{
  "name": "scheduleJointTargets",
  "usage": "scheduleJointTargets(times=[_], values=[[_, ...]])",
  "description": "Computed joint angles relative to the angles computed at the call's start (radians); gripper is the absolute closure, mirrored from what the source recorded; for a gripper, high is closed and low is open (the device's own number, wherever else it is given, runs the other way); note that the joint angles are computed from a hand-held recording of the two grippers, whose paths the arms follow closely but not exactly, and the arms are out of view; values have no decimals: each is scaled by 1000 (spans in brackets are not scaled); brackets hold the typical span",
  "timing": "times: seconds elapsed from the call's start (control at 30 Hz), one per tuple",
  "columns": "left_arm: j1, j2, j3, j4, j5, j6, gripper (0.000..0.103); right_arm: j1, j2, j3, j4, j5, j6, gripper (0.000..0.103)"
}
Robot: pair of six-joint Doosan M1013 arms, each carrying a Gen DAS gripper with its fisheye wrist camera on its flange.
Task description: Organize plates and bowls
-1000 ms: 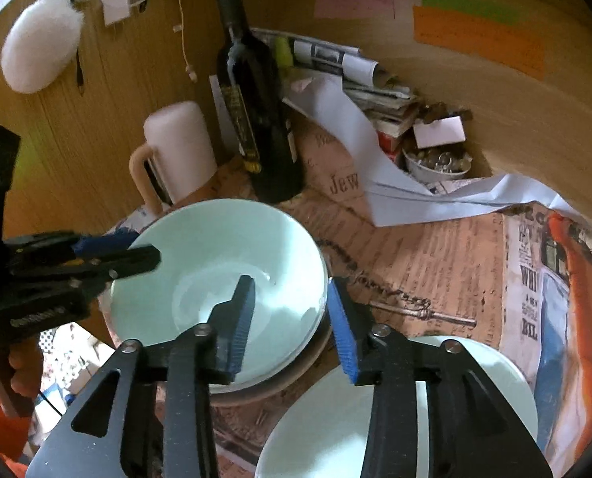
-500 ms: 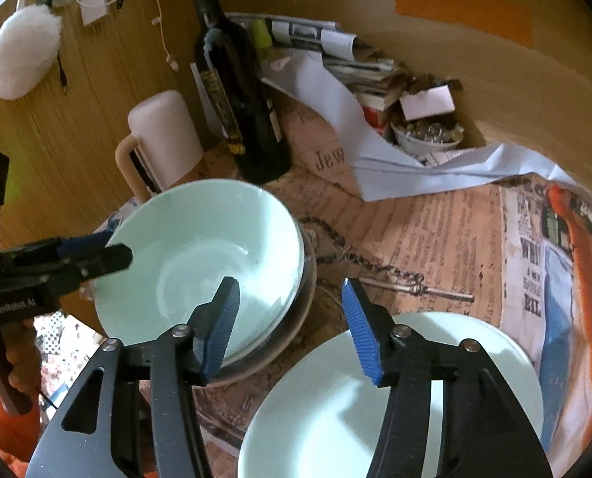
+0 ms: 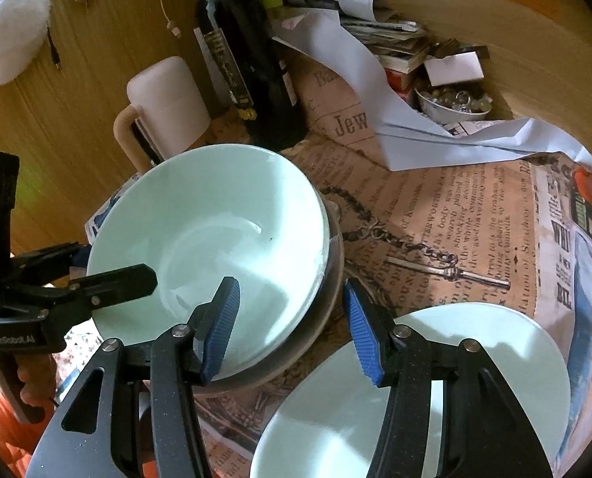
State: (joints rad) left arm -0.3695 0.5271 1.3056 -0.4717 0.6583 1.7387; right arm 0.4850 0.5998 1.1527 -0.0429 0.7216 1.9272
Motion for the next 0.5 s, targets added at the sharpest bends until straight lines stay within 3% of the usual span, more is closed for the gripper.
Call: scheduleJointTargets(times=[0.17, 0.5], values=[[-3, 2, -5, 25, 0, -11, 41, 3, 5, -8, -27, 7, 18, 59], [-36, -5, 1, 227, -51, -161, 42, 6, -6, 12, -74, -25, 75, 67]])
